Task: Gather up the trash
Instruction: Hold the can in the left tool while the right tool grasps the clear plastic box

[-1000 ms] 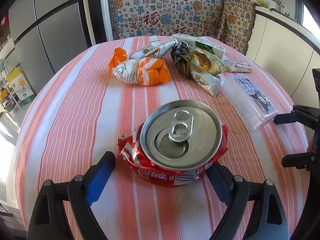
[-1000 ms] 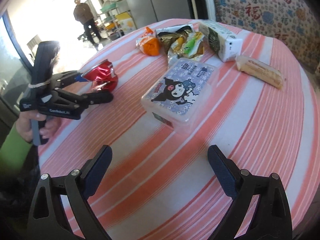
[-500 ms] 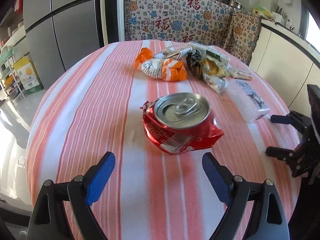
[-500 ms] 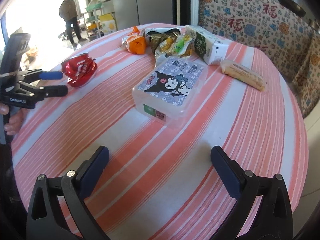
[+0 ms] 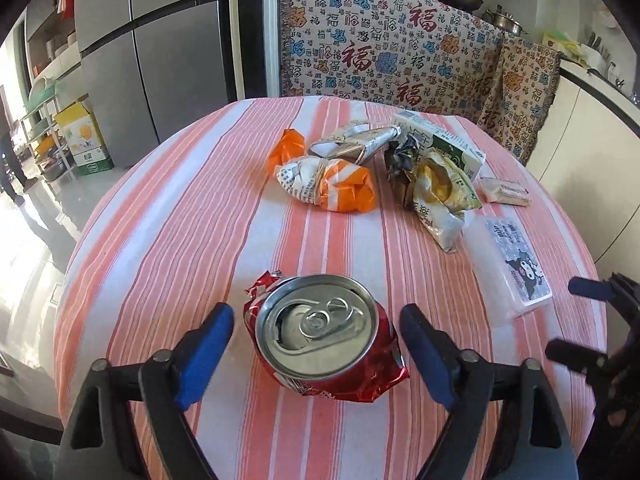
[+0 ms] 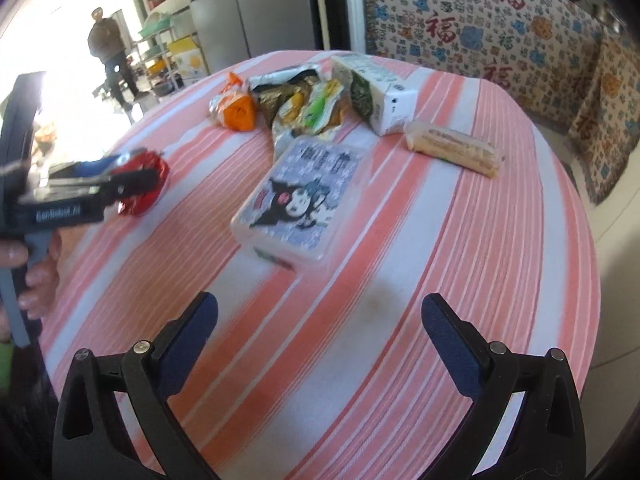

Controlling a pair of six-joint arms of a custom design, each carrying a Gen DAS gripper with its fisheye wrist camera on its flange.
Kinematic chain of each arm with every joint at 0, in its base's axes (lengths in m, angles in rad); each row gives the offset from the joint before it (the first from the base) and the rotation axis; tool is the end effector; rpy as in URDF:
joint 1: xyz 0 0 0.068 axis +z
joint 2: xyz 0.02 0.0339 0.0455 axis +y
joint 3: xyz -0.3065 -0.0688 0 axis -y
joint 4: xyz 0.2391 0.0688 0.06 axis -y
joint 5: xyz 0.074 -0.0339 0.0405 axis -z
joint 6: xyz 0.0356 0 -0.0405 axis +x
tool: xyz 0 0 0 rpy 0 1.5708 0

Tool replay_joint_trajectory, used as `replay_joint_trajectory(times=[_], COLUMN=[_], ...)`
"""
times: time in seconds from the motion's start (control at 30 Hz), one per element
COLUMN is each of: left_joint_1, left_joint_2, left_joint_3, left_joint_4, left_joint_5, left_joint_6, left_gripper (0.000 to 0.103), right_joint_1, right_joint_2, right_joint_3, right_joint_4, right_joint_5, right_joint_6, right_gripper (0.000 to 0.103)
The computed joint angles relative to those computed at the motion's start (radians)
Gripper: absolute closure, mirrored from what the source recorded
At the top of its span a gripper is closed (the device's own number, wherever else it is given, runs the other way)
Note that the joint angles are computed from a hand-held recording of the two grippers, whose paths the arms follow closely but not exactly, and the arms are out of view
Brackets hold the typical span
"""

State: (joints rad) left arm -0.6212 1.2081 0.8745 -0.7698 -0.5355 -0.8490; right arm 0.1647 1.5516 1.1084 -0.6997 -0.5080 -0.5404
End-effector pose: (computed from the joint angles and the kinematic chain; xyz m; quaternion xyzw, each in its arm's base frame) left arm 0.1764 -0.1039 0.2851 -0.1675 0.9251 0.0411 0.3383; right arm 0.2926 0.0662 0.2760 -0.3767 0.8693 0.2029 0.2477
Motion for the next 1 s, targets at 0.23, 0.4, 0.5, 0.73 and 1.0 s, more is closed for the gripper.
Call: replay_joint_trajectory(times=[0.23,0.4,0.5,0.73,1.0], left_joint_1=[-0.071,-0.154,-0.185,-0.223,-0.267], left_joint_2=[-0.073,-0.078,-0.07,0.025,0.195], left_joint_3=[-0.024,-0.008,-0.001,0.046,0.182], left_joint_4=[0.002,-0.018,-0.007,0.077,0.143], left_joint_5=[0.02,-0.006,-0.01,0.009,0.043], left_joint_6=[0.049,0.007,-0.013,0.011,0.067], left_gripper=[0.027,0.027,0.027,0.027,0.027], right_joint_1=[0.175,0.225,0.168,0.002,-0.167], right_joint_2=[0.17,0.205,0.134,0.06,0.064], right_joint_3=[0.261,0.288,0.237,0.202,0.225], right_joint_4=[-0.136,-0.159,-0.135,-0.204,-0.259], right_joint_5=[0.163,0.267,0.224,0.103,0.015], right_joint_6=[0.308,0.332,0.315,0.159,0.064], right_gripper=[0.002,0.036,0.037,0.037,0.037])
